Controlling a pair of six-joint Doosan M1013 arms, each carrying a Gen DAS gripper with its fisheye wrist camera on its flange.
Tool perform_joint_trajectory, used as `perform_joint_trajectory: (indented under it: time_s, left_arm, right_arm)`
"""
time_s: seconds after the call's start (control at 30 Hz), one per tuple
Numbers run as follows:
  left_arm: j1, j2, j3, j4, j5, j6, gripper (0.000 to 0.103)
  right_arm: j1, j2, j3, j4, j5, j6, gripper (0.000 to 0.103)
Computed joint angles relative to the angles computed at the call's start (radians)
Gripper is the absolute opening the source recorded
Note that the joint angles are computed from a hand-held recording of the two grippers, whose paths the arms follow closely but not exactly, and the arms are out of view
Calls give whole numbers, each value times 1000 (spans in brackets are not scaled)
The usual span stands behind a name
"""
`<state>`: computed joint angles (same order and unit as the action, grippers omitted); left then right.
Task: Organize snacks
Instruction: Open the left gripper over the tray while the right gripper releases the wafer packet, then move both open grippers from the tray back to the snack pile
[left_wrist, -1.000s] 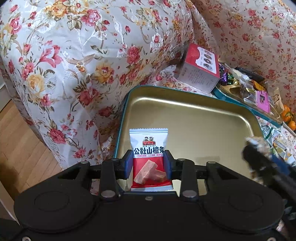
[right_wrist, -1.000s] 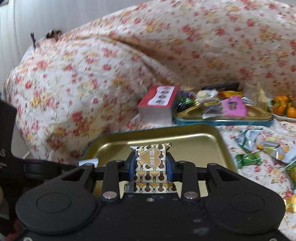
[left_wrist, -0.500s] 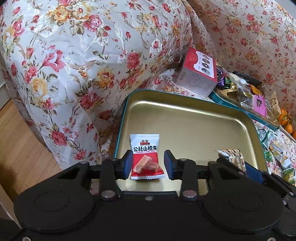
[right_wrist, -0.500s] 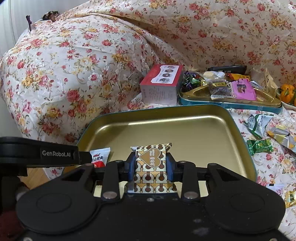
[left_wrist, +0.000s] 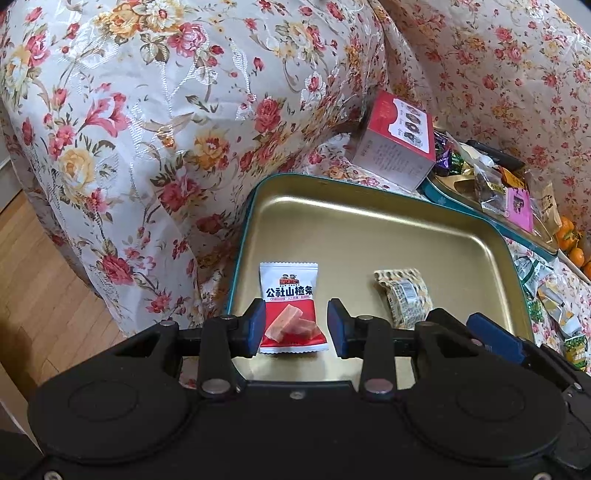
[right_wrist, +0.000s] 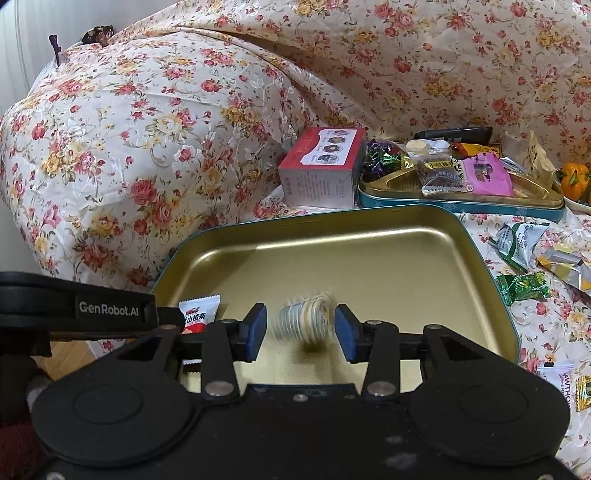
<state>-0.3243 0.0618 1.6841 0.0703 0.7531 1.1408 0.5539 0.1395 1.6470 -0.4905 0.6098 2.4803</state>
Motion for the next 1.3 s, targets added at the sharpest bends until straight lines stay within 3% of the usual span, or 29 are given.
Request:
perform_joint_trajectory:
  time_s: [0.33, 0.67, 1.3]
  left_arm:
    - [-12, -1, 1, 9, -2, 15, 45]
    - [-32, -7, 8, 0, -18, 60, 45]
    - [-129, -53, 60, -173, -51, 394, 45]
  right_arm:
    - [5, -16, 16, -20, 10, 23, 43]
    - [11, -76, 73, -139, 38, 131, 43]
    - [-35, -226, 257, -320, 284, 364, 43]
